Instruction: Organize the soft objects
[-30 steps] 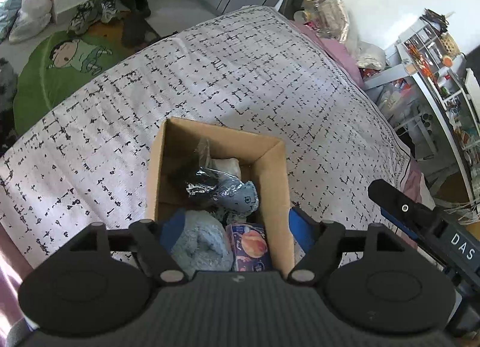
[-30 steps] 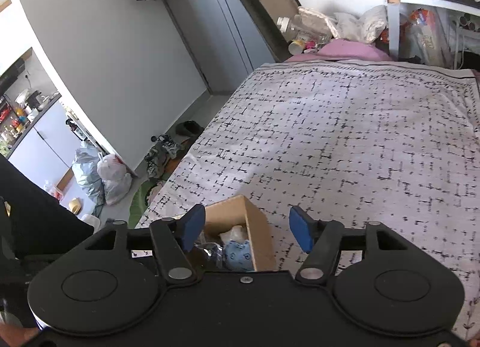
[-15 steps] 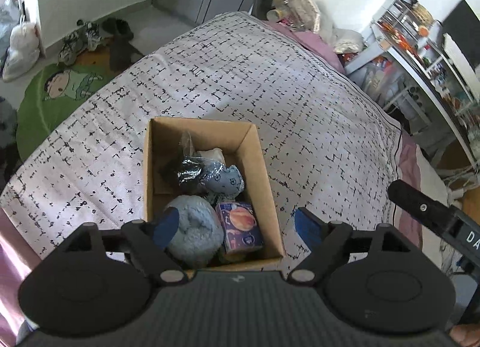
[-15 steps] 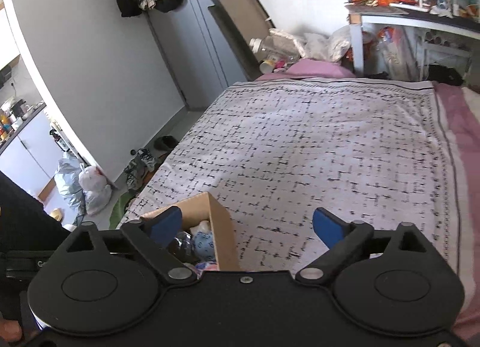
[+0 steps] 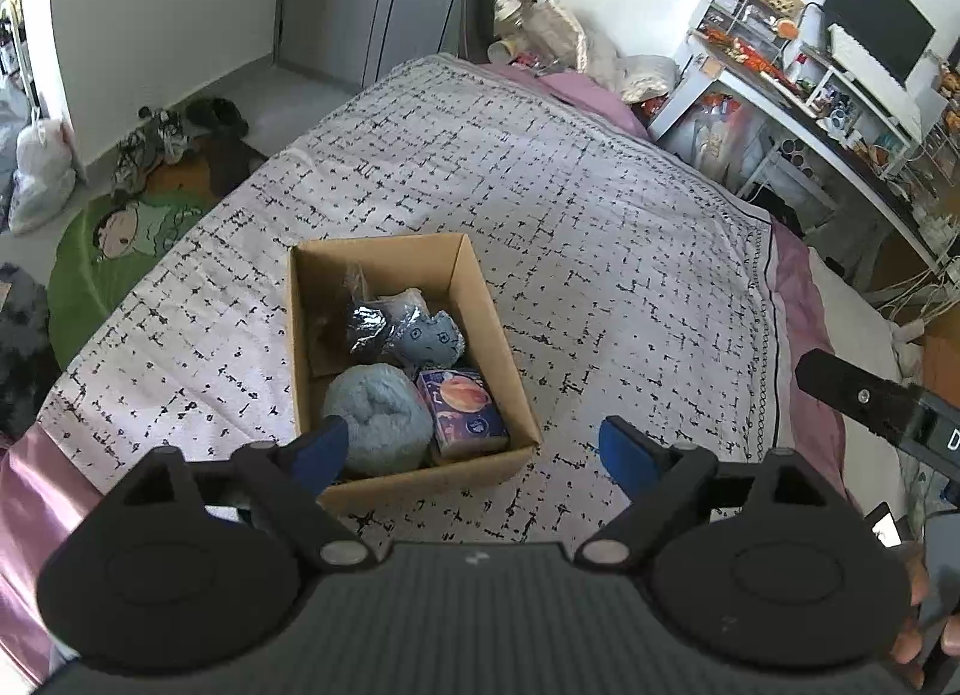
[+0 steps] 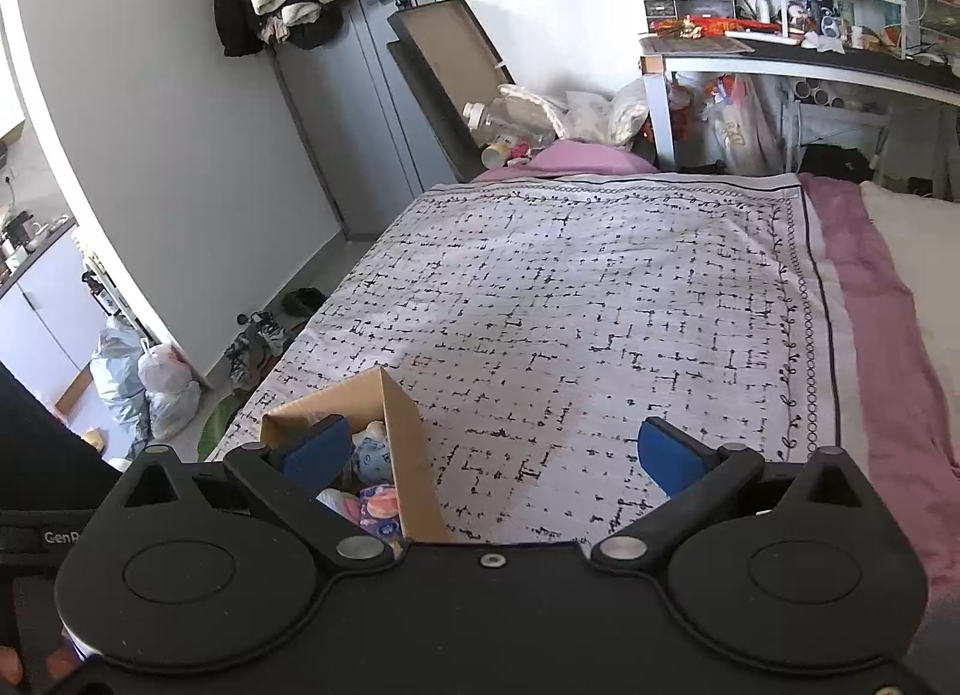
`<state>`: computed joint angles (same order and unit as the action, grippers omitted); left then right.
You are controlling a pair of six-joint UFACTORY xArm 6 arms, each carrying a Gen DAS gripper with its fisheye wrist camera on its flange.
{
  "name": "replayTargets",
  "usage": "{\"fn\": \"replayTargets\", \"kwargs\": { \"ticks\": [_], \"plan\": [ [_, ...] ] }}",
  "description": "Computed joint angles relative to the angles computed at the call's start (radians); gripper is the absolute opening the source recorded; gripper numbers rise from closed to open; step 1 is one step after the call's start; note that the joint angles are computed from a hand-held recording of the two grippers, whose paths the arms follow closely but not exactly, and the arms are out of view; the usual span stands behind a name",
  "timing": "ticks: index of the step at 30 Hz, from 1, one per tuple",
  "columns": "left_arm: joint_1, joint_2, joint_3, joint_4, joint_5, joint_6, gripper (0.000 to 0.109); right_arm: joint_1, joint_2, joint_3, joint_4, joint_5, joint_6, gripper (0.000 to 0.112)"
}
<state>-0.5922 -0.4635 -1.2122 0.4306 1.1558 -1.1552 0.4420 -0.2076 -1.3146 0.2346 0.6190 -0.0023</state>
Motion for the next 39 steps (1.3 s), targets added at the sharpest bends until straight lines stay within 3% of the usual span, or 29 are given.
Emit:
{"fn": "replayTargets", "kwargs": {
  "ticks": [14, 25, 39],
  "plan": [
    [-0.183, -0.058, 0.016, 0.161, 0.08, -0.117, 0.097, 0.006, -0.176, 0.161, -0.107, -0.047, 0.022, 0.103],
    [-0.335, -0.09, 0.009, 0.28, 0.201, -0.171, 0.097, 0.021, -0.297, 0.254, -0.185, -0.051, 0.078, 0.103],
    [-0.475, -0.088, -0.009, 0.375, 0.307, -0.224, 0.097, 0.017, -0.393, 0.33, -0.176, -0.055, 0.051, 0.103]
  ]
}}
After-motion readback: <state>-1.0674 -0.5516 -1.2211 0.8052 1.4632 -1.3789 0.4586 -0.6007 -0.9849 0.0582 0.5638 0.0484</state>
